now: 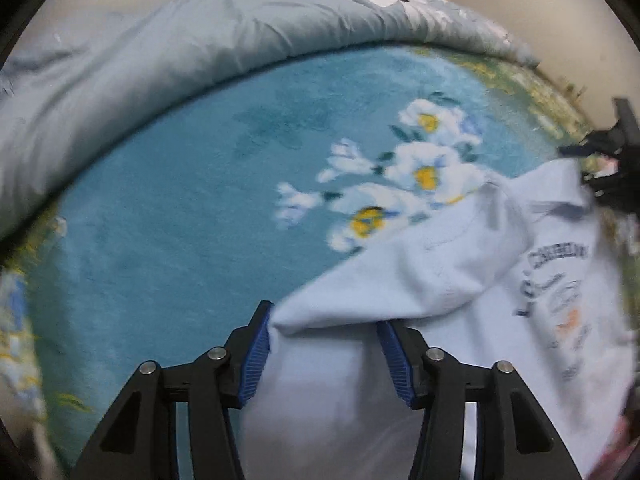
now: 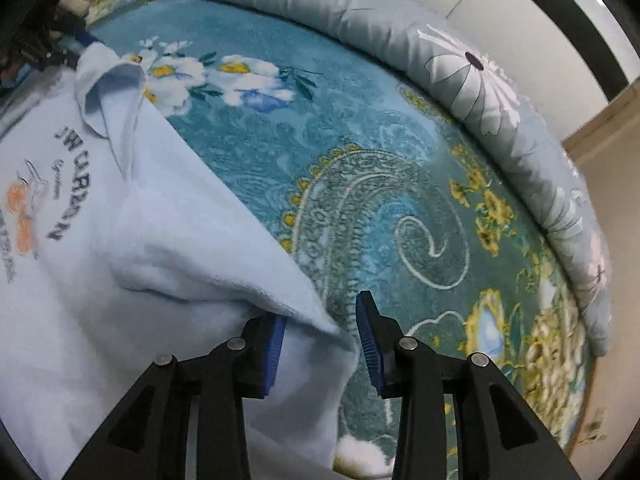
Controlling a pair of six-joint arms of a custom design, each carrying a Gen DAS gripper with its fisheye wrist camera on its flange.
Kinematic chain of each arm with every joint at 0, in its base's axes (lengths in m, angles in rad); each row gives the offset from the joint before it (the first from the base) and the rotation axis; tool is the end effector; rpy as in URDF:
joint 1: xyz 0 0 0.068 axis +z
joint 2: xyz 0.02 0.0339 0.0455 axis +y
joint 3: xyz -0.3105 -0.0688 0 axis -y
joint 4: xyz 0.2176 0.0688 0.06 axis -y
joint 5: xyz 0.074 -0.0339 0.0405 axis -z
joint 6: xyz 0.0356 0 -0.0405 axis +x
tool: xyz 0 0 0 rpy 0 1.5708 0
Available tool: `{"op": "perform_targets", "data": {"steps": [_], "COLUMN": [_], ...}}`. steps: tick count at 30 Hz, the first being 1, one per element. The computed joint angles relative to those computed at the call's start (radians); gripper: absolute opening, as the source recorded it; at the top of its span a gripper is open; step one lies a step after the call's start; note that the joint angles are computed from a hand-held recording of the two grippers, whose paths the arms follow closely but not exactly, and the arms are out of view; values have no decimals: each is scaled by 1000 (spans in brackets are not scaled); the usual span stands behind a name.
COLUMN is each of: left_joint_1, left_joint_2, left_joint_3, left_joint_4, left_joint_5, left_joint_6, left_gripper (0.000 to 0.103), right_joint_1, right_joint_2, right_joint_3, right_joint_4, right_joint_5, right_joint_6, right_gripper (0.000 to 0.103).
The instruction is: Fold clothes
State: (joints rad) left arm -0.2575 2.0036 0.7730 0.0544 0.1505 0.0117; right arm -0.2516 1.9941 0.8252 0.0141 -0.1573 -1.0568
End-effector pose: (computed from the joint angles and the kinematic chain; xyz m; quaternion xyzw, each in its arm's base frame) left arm 0.3094 -0.0870 0.1095 0.1458 0.9670 -0.0971 0.1850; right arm 0.3229 -0.0772 0.1200 -0.3971 0.8911 -0.0643 0.2101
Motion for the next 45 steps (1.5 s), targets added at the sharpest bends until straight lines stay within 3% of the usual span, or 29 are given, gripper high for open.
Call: {"op": "perform_targets", "data": {"steps": [2,4,5,6,11,15,17,20,25,29,32,33,34,35,36,39,42,45], "left_joint_1": [4,11,13,15,-24,0,31,49,69,53,37,37,41,47,44,-10,-147,-318], "left_joint_2": [-4,-13,-19,-25,-102,-142,-146,-72,48,72,55,38,18,-7,-38,-155,-338,-491], "left_joint_3": [-9,-24,-32,-40,-68,-36,-15,36,74,98,97,83,66,48,30,-40,-191,-329], "left_joint_4": [13,32,40,46,48,45,49,31,35,19,1,7,10,6,-8,-56,-15,60], "left_joint_5": [5,10,8,6,-73,-131,-163,-208,-222,-268,-283,-275,-256,-223,-222,-320,-463,-533], "left_joint_6": [-34,-80,-109,-136,-235,-283,-309,-344,-359,-369,-346,-345,-353,-364,-382,-462,-556,-662], "left_gripper": [52,31,11,8,5,4,4,4,5,8,11,20,28,47,56,56,57,64], "right_joint_1": [-12,-25,-34,-42,-27,102,163,200,250,218,170,147,123,94,59,-92,-291,-527], "right_joint_2": [6,4,2,-6,-77,-77,-38,64,208,232,173,146,122,91,54,-50,-126,-153], "right_joint_3": [42,52,54,54,79,161,189,285,292,302,272,259,248,232,206,127,60,36], "right_joint_4": [-95,-127,-127,-122,-85,11,110,94,141,139,132,123,111,97,91,51,-23,-150], "right_joint_5": [-20,-39,-50,-65,-110,-7,92,134,224,193,111,79,48,16,-12,-112,-201,-309], "right_joint_6": [10,28,45,73,215,311,381,533,580,632,601,579,558,535,512,433,312,166], "right_gripper": [15,6,5,3,2,1,1,2,1,2,18,31,36,37,37,38,38,39]}}
